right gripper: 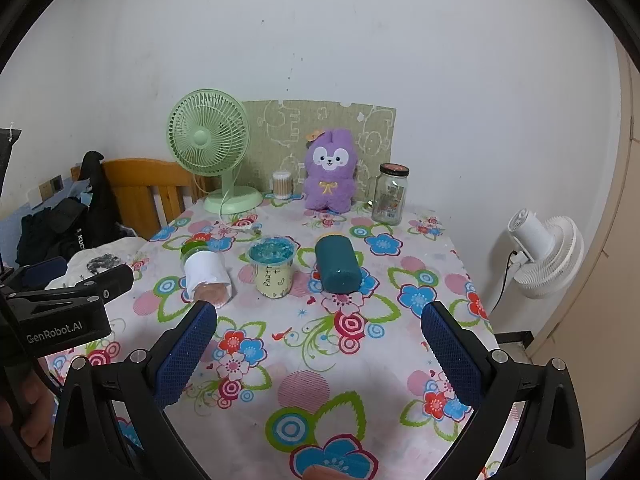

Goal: Flip cup upside down

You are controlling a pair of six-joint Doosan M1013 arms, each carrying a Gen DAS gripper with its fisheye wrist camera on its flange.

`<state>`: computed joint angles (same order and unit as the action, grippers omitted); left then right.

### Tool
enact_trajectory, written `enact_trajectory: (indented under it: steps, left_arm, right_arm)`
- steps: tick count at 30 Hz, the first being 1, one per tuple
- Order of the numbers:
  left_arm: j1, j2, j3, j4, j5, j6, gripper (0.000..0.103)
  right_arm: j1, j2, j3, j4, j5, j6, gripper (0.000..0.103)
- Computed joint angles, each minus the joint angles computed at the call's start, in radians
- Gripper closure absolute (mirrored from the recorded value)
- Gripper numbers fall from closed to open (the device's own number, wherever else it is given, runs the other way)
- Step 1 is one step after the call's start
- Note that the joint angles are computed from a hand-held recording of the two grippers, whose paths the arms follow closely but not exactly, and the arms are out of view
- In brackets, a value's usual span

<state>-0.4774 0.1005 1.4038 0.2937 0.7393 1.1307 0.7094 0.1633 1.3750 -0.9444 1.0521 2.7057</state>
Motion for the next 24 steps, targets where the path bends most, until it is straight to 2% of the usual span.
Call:
enact_trajectory:
  steps: [24]
  left_arm:
    - [0.000, -0.004, 0.020, -0.002, -0.006, -0.005, 0.000]
  right_arm:
    - [-0.004, 0.003, 0.002, 0.014, -0.003, -0.009, 0.000]
